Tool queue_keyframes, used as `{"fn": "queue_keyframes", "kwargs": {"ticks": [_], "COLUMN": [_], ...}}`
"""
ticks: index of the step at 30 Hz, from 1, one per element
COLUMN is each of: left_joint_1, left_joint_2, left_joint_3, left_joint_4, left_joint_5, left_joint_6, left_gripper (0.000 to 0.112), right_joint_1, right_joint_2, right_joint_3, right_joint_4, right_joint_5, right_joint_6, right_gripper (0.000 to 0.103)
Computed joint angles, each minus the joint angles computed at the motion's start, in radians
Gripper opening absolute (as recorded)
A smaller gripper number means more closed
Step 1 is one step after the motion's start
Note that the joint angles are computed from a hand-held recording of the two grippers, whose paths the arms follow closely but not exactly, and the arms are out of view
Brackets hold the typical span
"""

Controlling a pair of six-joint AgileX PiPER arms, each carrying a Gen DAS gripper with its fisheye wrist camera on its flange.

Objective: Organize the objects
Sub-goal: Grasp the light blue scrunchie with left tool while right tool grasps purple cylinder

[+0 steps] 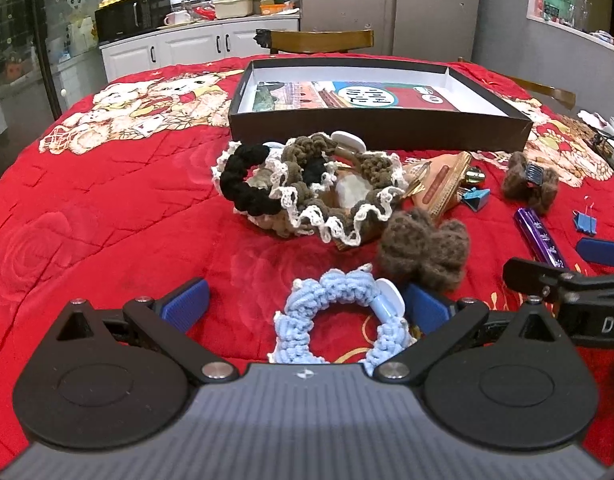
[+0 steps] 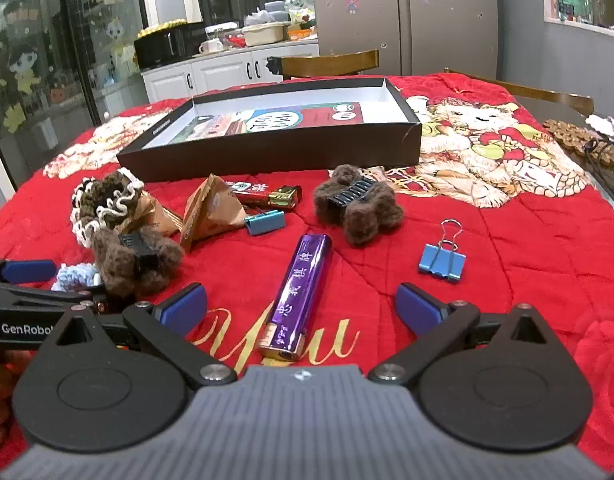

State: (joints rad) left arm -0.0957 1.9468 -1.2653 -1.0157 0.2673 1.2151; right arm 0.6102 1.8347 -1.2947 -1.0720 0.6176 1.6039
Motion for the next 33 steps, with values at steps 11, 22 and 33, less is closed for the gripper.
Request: {"fn": "queue_keyframes", "kwargs": {"ticks": [11, 22, 33], "left_joint_1": [0.001, 0.014, 0.005], "left_joint_2": [-0.023, -0.038, -0.058], "left_joint_3": [0.058, 0.097, 0.132], "left_joint_4": [-0.286, -0.527, -0.686], "left_joint_5": [-0.039, -0.026, -0.064], "left_joint_6": [0.269, 0.496, 0.642], "left_gripper": [0.102, 0.079, 0.066], "right_joint_1": [0.000, 0.011, 0.037], "right_joint_2": [-0.007, 0.012, 0.039], "right_joint_3": [0.010, -0.025, -0.062], "right_joint_4": [-0.009, 0.034, 0.012], "right_joint_5": [-0.007, 0.034, 0.072], "right_joint_6": [0.016, -0.064, -0.066], "right_gripper": [0.103, 0.103, 0.085]}}
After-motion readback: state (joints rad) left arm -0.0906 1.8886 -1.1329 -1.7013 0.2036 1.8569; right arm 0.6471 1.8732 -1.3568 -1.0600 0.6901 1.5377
